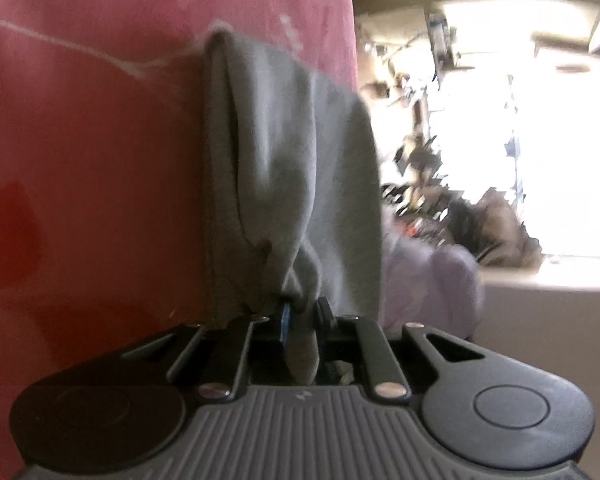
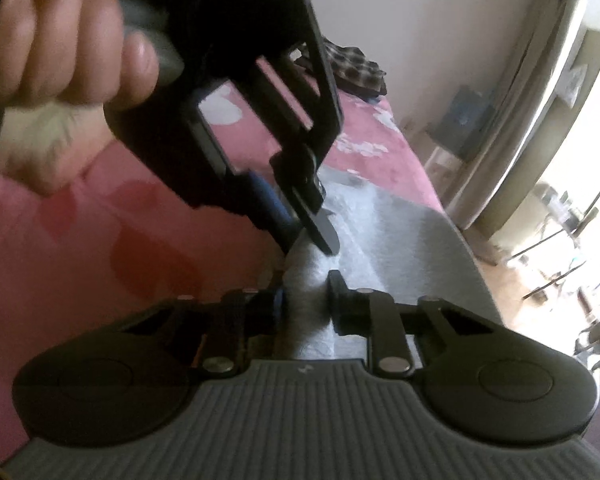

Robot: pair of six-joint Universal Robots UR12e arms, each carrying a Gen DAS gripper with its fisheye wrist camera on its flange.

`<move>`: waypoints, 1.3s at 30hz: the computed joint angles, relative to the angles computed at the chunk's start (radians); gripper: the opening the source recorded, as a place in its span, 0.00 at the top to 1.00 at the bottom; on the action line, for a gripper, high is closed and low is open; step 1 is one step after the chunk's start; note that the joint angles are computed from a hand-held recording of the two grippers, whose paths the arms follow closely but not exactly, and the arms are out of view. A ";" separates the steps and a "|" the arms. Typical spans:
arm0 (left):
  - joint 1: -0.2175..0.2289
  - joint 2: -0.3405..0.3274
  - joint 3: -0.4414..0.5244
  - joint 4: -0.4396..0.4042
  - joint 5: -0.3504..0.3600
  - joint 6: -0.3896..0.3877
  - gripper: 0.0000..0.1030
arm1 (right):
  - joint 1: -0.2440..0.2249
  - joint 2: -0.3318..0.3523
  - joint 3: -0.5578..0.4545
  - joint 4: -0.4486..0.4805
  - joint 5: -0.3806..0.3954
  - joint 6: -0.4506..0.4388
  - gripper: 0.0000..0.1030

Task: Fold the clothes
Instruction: 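Lift the held sweatpants edge with both grippers to fold it over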

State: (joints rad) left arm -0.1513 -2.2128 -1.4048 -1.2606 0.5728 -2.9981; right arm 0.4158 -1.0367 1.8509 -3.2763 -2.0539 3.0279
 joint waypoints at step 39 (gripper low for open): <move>-0.010 -0.103 0.032 -0.059 -0.107 0.091 0.85 | 0.075 0.115 -0.038 -0.117 -0.223 -0.578 0.85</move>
